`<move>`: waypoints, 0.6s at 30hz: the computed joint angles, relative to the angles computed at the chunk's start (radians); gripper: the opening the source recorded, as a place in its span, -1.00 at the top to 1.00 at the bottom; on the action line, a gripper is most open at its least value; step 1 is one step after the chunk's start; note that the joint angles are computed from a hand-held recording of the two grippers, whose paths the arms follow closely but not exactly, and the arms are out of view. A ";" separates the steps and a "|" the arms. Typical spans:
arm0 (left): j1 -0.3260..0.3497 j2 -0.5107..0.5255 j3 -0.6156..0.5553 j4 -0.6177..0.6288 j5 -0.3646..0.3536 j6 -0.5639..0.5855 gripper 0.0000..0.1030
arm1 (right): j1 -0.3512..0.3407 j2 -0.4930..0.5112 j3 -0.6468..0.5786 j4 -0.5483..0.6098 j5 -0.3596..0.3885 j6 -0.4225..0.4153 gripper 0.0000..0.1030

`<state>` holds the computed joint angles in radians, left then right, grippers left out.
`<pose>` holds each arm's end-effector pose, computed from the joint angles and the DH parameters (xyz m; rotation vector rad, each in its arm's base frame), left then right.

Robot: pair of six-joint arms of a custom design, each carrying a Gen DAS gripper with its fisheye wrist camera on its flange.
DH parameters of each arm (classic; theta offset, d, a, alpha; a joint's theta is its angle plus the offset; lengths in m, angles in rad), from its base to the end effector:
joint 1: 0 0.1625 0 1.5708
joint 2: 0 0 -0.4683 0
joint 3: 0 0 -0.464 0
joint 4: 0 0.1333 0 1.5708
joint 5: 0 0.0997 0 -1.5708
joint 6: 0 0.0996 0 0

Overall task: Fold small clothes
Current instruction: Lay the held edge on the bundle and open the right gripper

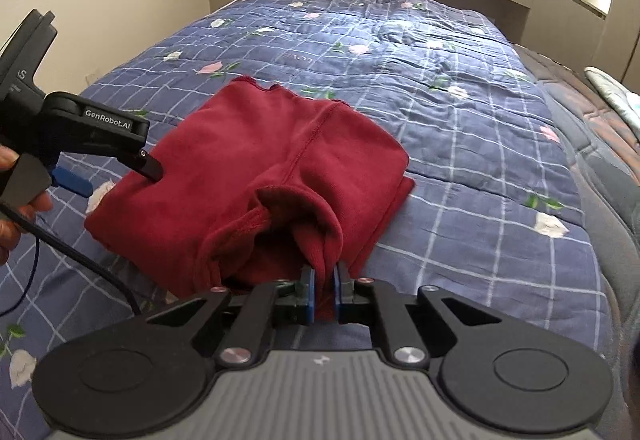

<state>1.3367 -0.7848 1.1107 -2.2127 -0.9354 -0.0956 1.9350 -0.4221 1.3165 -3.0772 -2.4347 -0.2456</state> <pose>-0.0194 -0.9109 0.2997 0.0426 2.5187 -0.5311 0.3517 -0.7611 -0.0032 0.3562 -2.2036 0.7570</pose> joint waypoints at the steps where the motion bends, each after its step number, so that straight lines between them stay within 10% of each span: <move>1: -0.001 0.000 0.001 0.002 -0.002 0.003 -0.98 | -0.001 -0.007 0.012 0.005 -0.002 0.019 0.83; 6: -0.004 0.002 0.007 0.029 -0.021 0.042 -0.98 | -0.020 -0.036 0.072 0.009 0.022 0.180 0.71; 9: -0.005 0.004 0.013 0.048 -0.019 0.058 -0.99 | -0.021 -0.039 0.083 -0.042 0.014 0.218 0.07; 18: 0.005 0.014 -0.004 0.071 -0.033 0.049 -0.99 | -0.024 -0.069 0.114 -0.193 0.080 0.116 -0.10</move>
